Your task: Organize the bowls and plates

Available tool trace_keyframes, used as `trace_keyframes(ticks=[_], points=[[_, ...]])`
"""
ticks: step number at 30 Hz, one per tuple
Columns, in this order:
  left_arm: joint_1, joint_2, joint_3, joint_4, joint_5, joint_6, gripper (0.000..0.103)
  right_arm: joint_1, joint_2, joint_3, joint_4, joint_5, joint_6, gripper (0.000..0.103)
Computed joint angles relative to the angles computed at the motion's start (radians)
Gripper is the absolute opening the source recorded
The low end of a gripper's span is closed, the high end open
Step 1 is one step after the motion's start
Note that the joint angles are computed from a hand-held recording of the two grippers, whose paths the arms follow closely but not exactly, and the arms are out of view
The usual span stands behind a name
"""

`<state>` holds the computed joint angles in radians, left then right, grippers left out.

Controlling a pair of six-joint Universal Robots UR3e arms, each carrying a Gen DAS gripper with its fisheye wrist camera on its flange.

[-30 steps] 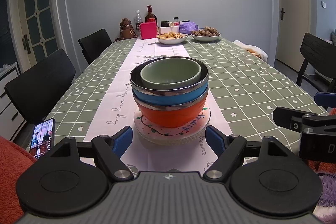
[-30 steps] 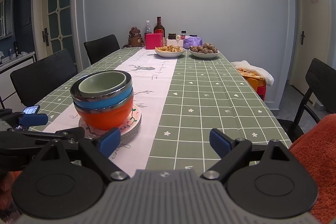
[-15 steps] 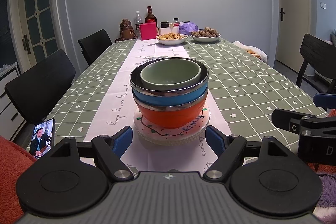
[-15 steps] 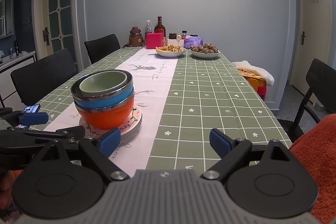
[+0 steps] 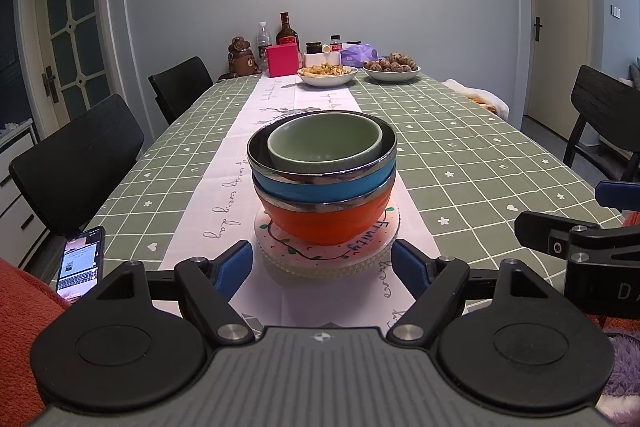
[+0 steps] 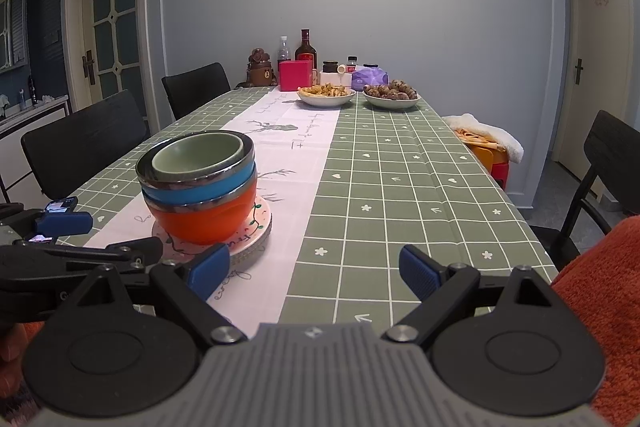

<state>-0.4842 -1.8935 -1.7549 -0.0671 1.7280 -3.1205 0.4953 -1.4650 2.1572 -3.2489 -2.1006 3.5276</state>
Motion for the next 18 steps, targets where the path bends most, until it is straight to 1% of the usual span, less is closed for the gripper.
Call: trace_keyframes(ticks=[18], points=[[0.000, 0.004, -0.002, 0.001, -0.005, -0.001, 0.092, -0.011, -0.005, 0.006, 0.007, 0.023, -0.010, 0.090]])
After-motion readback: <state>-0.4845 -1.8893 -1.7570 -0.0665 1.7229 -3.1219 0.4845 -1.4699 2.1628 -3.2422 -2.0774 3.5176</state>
